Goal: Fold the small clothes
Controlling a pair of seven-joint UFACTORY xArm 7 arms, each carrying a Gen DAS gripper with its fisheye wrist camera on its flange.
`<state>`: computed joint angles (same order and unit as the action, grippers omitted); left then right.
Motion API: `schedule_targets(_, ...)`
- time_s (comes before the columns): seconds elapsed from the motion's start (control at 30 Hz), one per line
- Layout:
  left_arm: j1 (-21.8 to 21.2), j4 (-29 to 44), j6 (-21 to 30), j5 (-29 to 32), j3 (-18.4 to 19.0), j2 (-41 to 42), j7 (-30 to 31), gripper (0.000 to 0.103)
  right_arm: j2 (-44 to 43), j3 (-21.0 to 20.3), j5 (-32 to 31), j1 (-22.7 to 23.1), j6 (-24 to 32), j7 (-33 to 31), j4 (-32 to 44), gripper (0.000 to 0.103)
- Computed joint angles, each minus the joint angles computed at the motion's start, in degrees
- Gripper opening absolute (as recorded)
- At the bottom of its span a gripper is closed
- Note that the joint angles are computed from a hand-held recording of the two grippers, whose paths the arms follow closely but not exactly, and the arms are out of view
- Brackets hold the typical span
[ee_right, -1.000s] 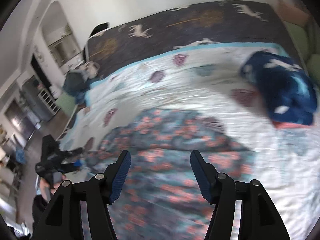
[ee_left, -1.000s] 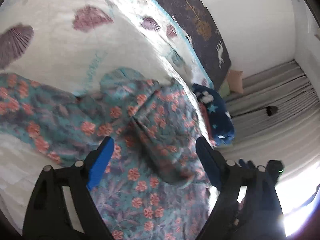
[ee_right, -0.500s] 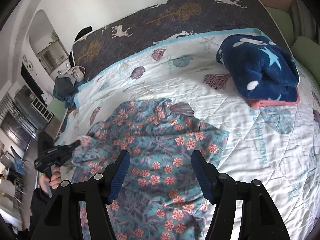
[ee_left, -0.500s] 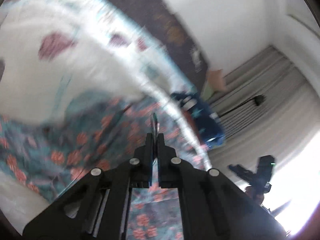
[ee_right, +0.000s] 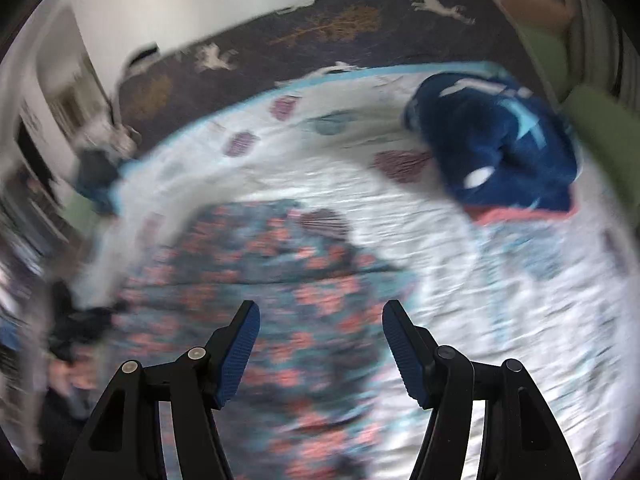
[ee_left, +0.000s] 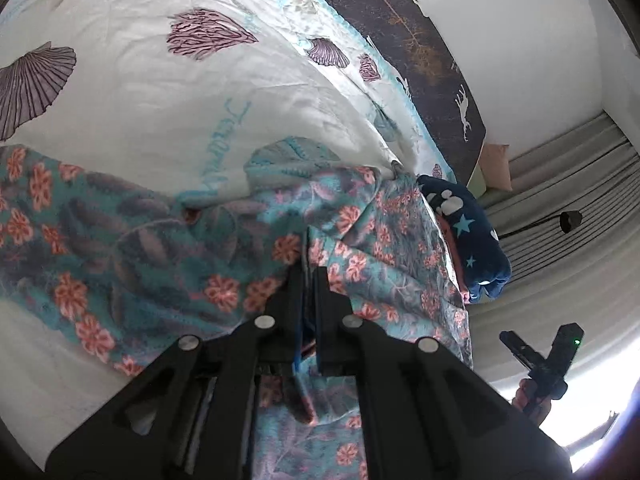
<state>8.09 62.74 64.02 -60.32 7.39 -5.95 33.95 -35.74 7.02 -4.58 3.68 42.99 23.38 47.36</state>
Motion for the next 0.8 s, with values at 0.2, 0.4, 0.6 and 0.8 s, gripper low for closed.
schedule_targets(0.2, 0.3, -0.4, -2.6, 7.9, -0.1, -2.1, -1.5, 0.044, 4.4, -8.0, 9.1, 7.5, 3.7, -15.7, -1.8, 0.065)
schedule_targets(0.4, 1.7, -3.5, -6.4, 16.3, 1.7, -5.0, -1.7, 0.044, 2.3, 0.8, -3.5, 2.3, 6.7, -18.2, -4.6, 0.077)
schedule_targets(0.6, 5.6, -2.4, -7.3, 20.6, 5.5, -2.9, -3.8, 0.054, 2.8, 2.4, -5.0, 3.8, 5.8, -17.0, -1.6, 0.078)
schedule_targets(0.8, 13.2, -1.7, -10.5, 12.8, 9.6, 2.2, -12.3, 0.055, 5.3, 5.5, -11.3, 4.4, 7.1, -17.5, -2.7, 0.092)
